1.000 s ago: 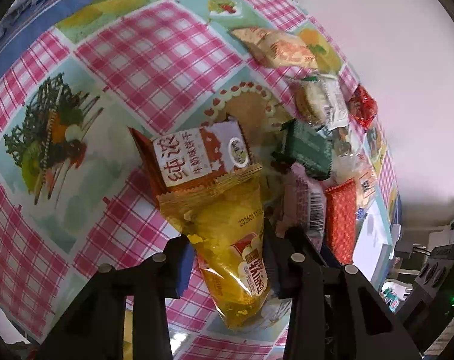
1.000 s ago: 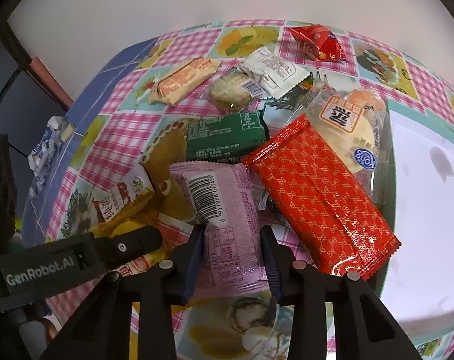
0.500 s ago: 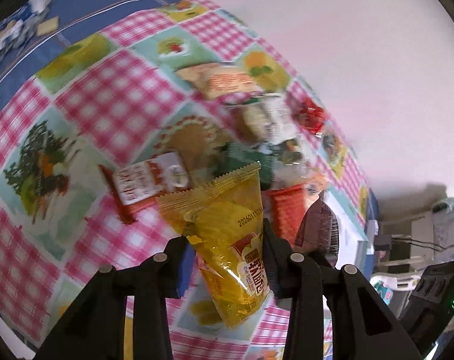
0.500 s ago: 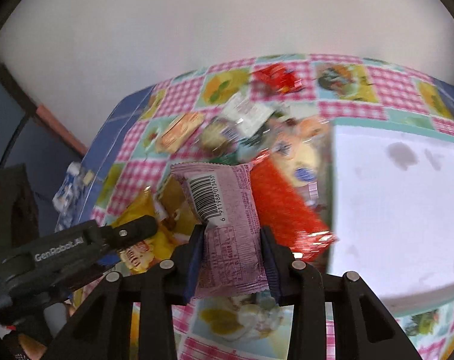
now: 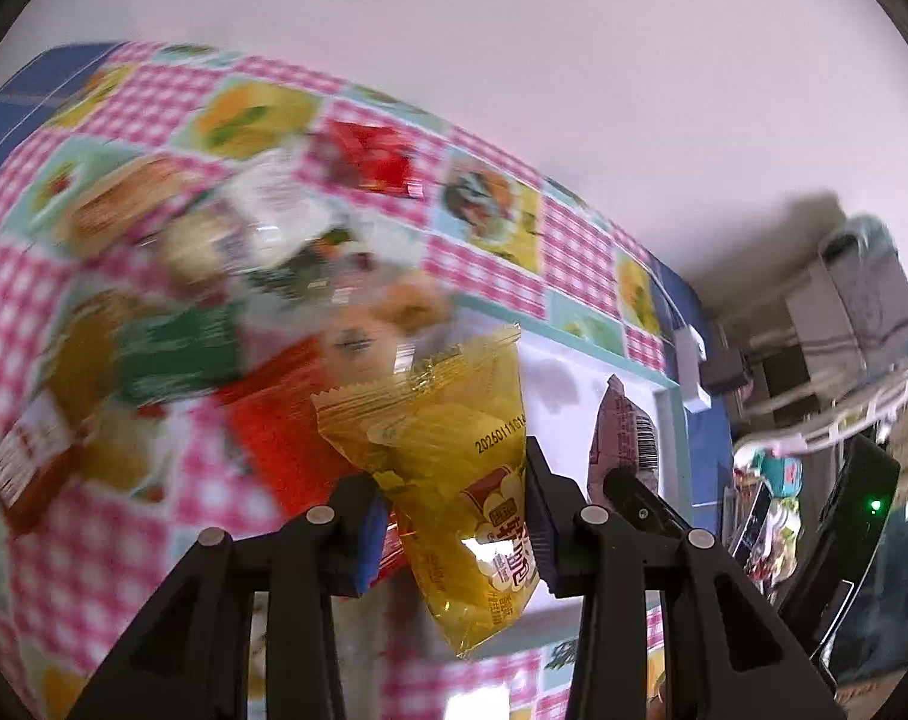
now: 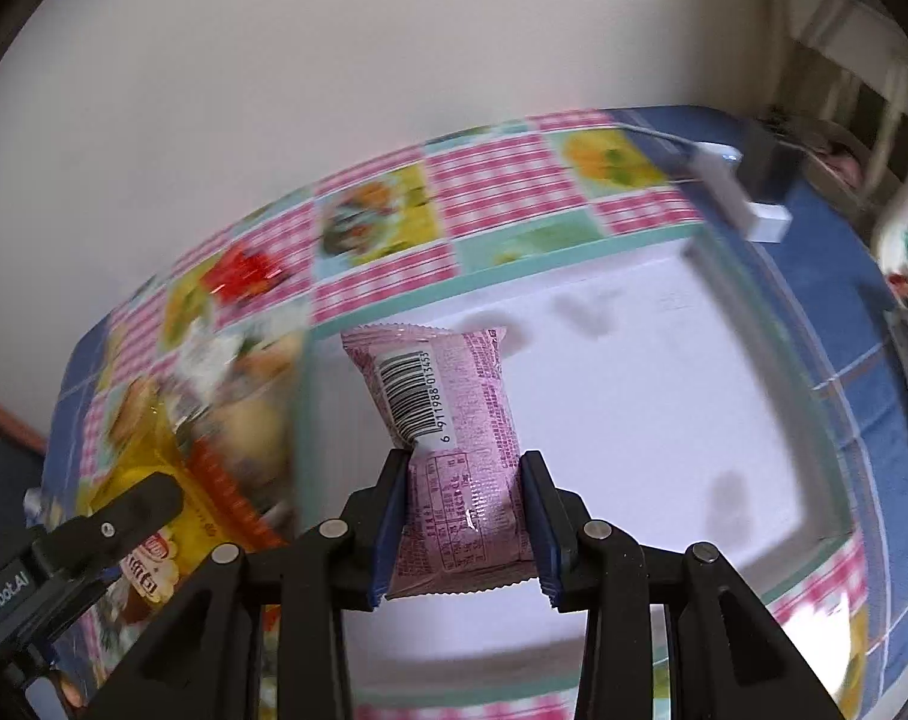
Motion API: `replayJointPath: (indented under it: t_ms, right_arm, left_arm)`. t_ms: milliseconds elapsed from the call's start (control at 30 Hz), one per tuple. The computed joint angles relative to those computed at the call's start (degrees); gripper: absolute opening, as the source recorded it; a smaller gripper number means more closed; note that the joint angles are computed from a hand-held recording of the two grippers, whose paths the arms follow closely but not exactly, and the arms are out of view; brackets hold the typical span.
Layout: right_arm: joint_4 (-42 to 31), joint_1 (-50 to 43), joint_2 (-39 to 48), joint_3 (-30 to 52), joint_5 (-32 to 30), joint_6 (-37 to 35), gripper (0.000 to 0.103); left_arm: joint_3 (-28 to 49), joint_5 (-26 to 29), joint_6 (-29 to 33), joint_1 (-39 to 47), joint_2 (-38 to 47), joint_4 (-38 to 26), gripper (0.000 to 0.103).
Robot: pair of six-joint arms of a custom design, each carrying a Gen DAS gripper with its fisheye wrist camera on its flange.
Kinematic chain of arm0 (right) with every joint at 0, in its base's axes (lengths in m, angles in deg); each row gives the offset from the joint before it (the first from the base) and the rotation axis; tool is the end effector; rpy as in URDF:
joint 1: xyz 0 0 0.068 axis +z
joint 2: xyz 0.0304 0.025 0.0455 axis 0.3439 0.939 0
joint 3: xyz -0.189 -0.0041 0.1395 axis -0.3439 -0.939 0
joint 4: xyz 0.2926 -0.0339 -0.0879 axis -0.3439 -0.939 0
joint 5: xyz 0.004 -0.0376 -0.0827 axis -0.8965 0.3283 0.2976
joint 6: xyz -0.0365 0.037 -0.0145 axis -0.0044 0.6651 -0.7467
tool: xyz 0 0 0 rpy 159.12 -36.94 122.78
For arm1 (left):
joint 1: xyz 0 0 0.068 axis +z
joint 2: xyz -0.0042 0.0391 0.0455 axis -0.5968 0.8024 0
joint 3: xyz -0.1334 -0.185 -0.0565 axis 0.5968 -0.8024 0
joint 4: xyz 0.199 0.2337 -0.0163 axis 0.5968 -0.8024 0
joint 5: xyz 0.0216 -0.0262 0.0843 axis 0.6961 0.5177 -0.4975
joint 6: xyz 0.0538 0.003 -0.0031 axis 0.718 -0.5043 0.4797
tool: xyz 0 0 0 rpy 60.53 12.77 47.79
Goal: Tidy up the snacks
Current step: 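Carry both snacks into the white tray and open both tools to release them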
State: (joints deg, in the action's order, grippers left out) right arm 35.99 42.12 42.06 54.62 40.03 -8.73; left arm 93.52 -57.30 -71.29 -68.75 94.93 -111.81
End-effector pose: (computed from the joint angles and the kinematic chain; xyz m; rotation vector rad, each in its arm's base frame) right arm 0.3139 0.1258 0.2178 0.1771 2.6186 0.2869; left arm 0.2940 -0.1840 0.2237 -0.4400 2.5564 -0.5618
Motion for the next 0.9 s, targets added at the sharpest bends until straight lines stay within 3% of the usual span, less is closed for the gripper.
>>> replayJointPath:
  t_ms: [267,633,700,733,767,900]
  right_arm:
    - [1.9,-8.6,1.8,-0.3,0.7,-2.1,0.039]
    - [3.4,-13.8,4.7,0.0,0.1,-3.1,0.041]
    - [3.0,-13.9,5.1,0.4,-0.2,-3.0,0.042]
    - [2.8,-13.8,5.2,0.5,-0.2,-3.1,0.042]
    - [2.5,-13.7,5.2,0.6,-0.1,-3.2,0.042]
    - [1.1,-13.3,5.5,1.3,0.1,-3.1,0.042]
  left_arm:
    - [15.9,-0.1,4.3,-2.9,18.9,1.0,0.042]
    - [24.2,1.0,5.7,-3.8,30.5,3.2,0.042]
    - [24.8,0.5,5.9,-4.0,30.7,2.5,0.05]
    - [24.5,0.6,6.2,-4.0,30.3,2.7,0.061]
    - [24.1,0.2,6.2,-4.0,29.6,2.8,0.065]
    - [24.8,-2.0,6.1,-4.4,27.6,-0.5,0.065]
